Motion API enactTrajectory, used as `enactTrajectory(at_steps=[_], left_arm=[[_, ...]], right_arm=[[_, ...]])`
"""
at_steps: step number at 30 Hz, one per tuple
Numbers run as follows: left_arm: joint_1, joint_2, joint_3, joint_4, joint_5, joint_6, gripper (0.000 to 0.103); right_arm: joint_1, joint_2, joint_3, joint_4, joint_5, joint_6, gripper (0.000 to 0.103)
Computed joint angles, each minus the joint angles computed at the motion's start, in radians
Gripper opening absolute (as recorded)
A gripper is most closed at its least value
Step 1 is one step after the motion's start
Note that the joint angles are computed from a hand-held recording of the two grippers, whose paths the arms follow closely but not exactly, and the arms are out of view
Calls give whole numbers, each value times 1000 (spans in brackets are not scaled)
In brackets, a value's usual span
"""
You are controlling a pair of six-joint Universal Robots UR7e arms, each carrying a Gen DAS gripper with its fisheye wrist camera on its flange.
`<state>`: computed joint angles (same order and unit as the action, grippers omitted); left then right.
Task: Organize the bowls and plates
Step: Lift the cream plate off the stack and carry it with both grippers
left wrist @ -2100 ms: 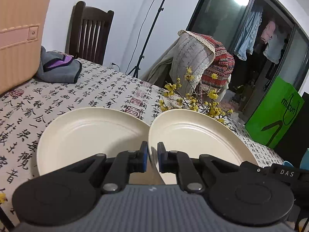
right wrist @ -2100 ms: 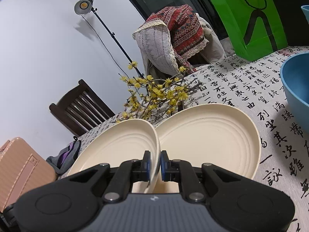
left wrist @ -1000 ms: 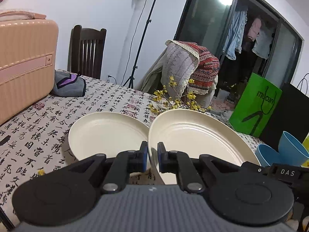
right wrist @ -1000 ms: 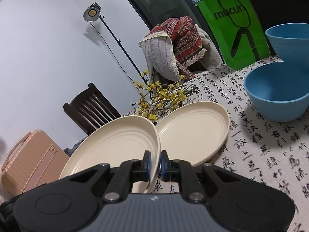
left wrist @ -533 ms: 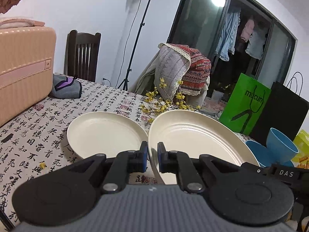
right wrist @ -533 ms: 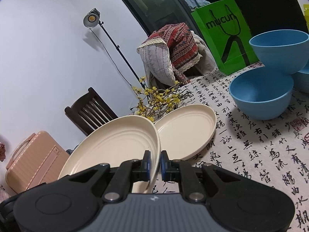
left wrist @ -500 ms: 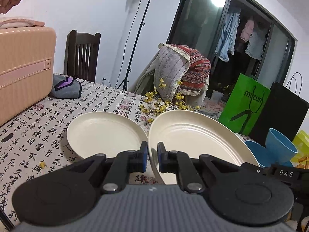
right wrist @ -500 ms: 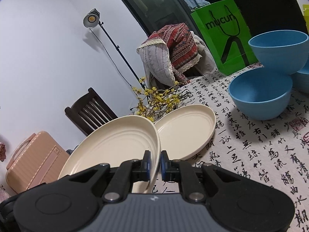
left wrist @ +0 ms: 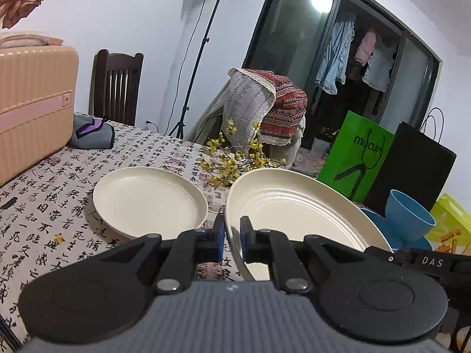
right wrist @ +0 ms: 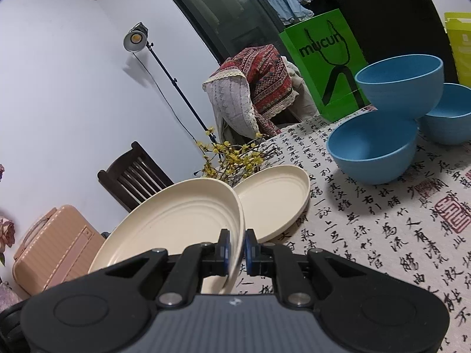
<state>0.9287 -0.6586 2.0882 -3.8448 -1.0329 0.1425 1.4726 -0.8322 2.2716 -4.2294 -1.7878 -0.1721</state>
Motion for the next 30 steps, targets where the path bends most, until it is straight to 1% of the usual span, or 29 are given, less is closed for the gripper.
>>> enactTrajectory(at_steps=[17, 30], left_arm=[[-61, 7, 80, -59, 8, -31, 11], [-104, 15, 136, -105, 16, -58, 11]], right_arm=[[-42, -30, 122, -118, 28, 5, 10], [-66, -34, 202, -210, 40, 7, 10]])
